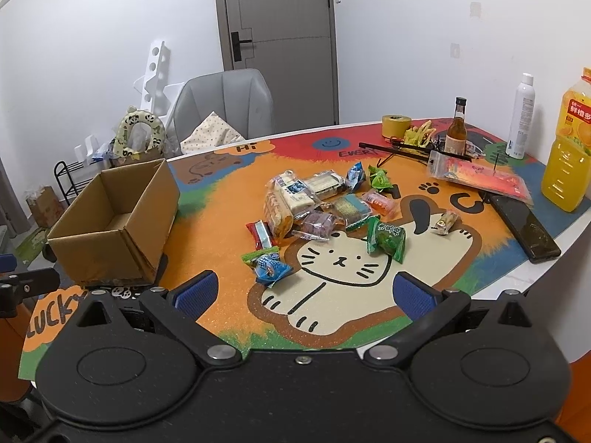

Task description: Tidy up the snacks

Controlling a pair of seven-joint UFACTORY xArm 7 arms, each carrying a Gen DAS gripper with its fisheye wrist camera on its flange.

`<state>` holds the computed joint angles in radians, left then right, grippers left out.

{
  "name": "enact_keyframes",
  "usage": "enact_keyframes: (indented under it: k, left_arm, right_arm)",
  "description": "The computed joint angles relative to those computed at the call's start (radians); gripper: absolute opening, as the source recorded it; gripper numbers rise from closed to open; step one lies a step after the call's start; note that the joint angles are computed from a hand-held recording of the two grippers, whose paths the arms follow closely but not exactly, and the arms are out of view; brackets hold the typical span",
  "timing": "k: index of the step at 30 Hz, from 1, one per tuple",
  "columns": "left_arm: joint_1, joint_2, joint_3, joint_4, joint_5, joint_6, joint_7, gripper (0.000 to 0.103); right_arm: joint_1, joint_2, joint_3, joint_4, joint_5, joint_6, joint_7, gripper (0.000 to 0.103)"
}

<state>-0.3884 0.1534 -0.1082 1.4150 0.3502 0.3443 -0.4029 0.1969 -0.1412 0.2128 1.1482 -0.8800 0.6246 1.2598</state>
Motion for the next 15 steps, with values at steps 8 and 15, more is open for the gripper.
enact_keyframes:
  k: [8, 15]
  left_arm:
    - [0.006, -0.006, -0.009, -0.005, -0.031, 0.002, 0.027, 0.103]
    - [0.006, -0.007, -0.01, -0.005, -0.043, 0.0, 0.038, 0.103]
  right_arm:
    - [0.001, 0.001, -0.001, 0.001, 0.0, 0.002, -0.002, 0.103]
    - [0.003, 0.006, 0.0, 0.006, -0.002, 0.006, -0.003, 0.103]
